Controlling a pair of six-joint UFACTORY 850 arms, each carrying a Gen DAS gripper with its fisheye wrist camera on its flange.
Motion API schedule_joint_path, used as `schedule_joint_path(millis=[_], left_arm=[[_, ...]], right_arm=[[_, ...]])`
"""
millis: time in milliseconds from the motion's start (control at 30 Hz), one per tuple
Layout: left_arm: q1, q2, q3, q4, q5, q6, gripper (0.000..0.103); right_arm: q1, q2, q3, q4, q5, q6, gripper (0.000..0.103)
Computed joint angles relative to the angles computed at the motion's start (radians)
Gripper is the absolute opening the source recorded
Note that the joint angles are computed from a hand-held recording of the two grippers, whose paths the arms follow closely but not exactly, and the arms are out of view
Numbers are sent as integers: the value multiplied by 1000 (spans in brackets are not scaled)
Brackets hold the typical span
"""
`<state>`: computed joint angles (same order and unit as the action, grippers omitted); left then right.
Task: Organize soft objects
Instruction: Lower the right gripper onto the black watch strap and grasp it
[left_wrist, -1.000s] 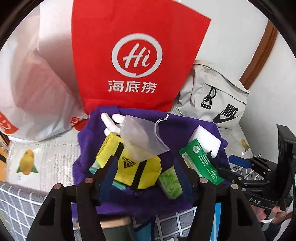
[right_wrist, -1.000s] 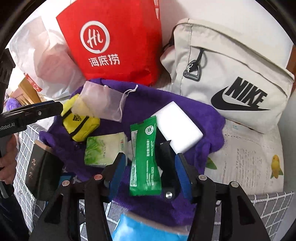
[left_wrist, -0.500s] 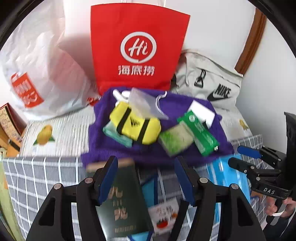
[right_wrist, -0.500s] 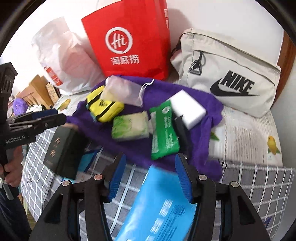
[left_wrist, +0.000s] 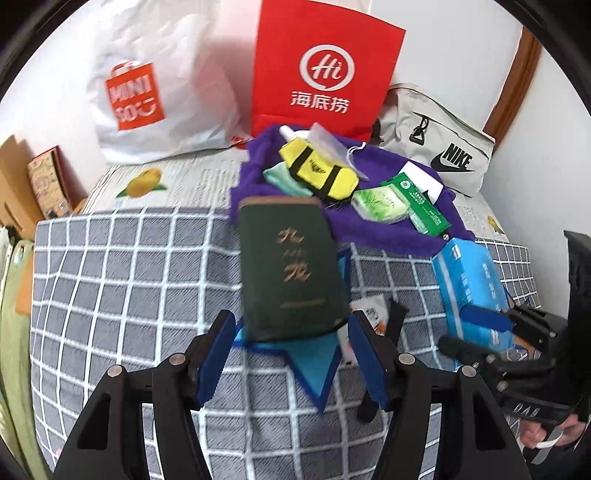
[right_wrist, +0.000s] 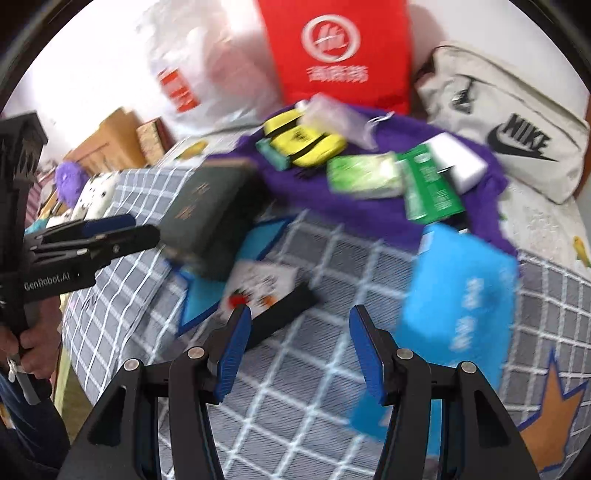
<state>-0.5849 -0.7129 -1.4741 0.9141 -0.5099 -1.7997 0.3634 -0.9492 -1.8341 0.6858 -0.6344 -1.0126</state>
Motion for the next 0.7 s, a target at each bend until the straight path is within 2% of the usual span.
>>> schedule_joint_path(millis=[200, 333, 467, 567, 700], left_arm=[[-8, 22, 61, -15, 21, -26, 61], [-18, 42, 103, 51, 16, -99, 61], [-21, 62, 156, 107, 46, -187, 61], [-21, 62, 167, 92, 53, -187, 61], [-23, 62, 176, 102, 64, -211, 61]], right_arm=[[41, -7, 43, -59, 19, 74, 55], [56, -10, 64, -70, 44, 99, 55], [66, -19, 67, -88, 65, 136, 55], [79, -25, 70, -123, 110, 178, 55], [106, -6, 119, -162, 227, 172, 55]])
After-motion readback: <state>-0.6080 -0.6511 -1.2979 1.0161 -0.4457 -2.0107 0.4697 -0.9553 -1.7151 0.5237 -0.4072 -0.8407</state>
